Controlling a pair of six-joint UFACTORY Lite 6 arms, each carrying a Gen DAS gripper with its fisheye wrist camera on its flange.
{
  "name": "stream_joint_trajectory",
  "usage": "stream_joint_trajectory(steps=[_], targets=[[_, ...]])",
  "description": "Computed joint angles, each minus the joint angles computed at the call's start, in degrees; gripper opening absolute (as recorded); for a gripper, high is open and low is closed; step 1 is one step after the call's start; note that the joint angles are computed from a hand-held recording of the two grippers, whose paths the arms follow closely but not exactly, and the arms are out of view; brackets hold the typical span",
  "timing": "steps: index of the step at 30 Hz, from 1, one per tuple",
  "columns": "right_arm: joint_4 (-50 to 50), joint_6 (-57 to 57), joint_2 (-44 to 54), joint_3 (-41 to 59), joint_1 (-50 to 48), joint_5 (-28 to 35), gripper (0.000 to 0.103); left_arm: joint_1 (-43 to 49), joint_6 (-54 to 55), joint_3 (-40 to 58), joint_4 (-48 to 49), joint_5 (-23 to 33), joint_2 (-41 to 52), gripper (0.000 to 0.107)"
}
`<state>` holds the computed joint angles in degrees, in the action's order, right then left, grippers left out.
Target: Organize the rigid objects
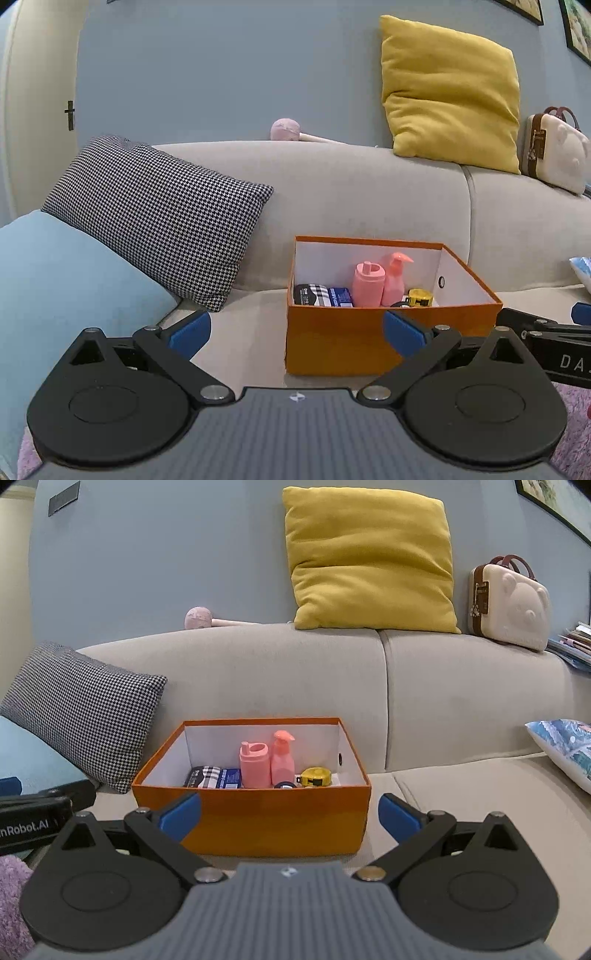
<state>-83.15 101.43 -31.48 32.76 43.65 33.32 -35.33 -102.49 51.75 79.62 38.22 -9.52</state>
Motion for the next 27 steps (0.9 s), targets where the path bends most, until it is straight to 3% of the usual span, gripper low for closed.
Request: stream_joint_trajectory(steps=[18, 27], targets=[[-1.2, 2.5, -1.2, -1.6, -1.0, -1.5, 0.101, -1.0, 2.2, 0.7, -1.2, 0.4, 0.7, 0.103], [-0.8, 2.7, -0.6, -1.2, 1.3, 0.6, 0.101, -1.3, 1.9, 0.2, -1.6, 0.3, 0.2, 0.103]])
